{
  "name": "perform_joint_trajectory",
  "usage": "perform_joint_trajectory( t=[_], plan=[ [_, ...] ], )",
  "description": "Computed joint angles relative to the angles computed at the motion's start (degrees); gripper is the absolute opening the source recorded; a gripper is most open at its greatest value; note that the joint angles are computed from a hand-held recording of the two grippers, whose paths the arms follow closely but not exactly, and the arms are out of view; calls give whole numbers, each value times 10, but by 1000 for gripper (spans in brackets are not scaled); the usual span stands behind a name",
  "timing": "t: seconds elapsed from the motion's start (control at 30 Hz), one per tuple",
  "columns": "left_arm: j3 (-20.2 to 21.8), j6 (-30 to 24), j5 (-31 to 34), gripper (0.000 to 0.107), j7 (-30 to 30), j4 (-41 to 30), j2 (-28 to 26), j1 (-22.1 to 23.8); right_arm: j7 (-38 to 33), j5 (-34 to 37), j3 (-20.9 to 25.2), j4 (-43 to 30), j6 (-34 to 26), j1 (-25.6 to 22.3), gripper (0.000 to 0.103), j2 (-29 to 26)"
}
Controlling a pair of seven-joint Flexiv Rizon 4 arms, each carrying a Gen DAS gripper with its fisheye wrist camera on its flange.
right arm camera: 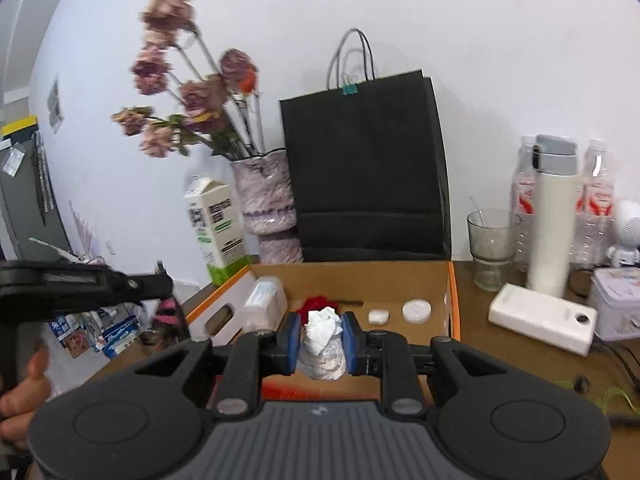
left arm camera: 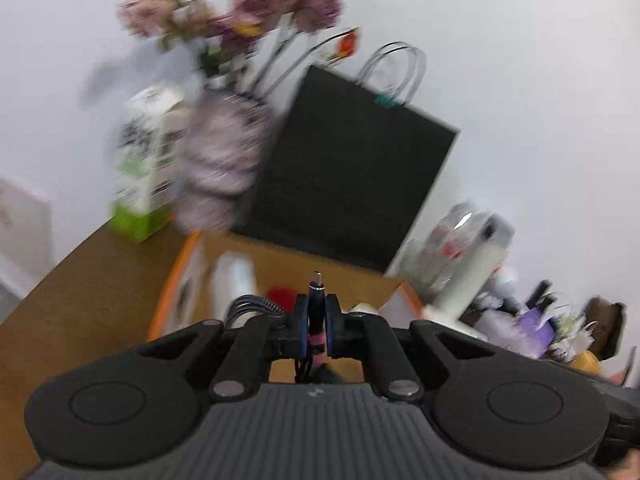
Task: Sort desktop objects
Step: 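Carry tissue and cable into the cardboard box and open both tools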
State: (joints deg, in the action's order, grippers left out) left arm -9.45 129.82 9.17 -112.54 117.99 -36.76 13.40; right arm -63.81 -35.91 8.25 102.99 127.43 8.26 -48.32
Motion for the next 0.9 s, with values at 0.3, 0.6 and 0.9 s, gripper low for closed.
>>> perform_joint_trajectory(
  t=[0.3, 0.6, 0.9],
  plan=[
    [-61, -256, 126, 11, -50, -306, -141, 36, 42, -124, 135, -269, -275, -55, 21, -147],
    [-61, -235, -75, 92, 152, -283, -174, 23, -129, -58, 300, -450, -532, -56, 24, -252],
    [30, -230, -144, 97, 168, -235, -112, -47, -73, 6, 217, -489, -560, -11, 56, -231]
  ],
)
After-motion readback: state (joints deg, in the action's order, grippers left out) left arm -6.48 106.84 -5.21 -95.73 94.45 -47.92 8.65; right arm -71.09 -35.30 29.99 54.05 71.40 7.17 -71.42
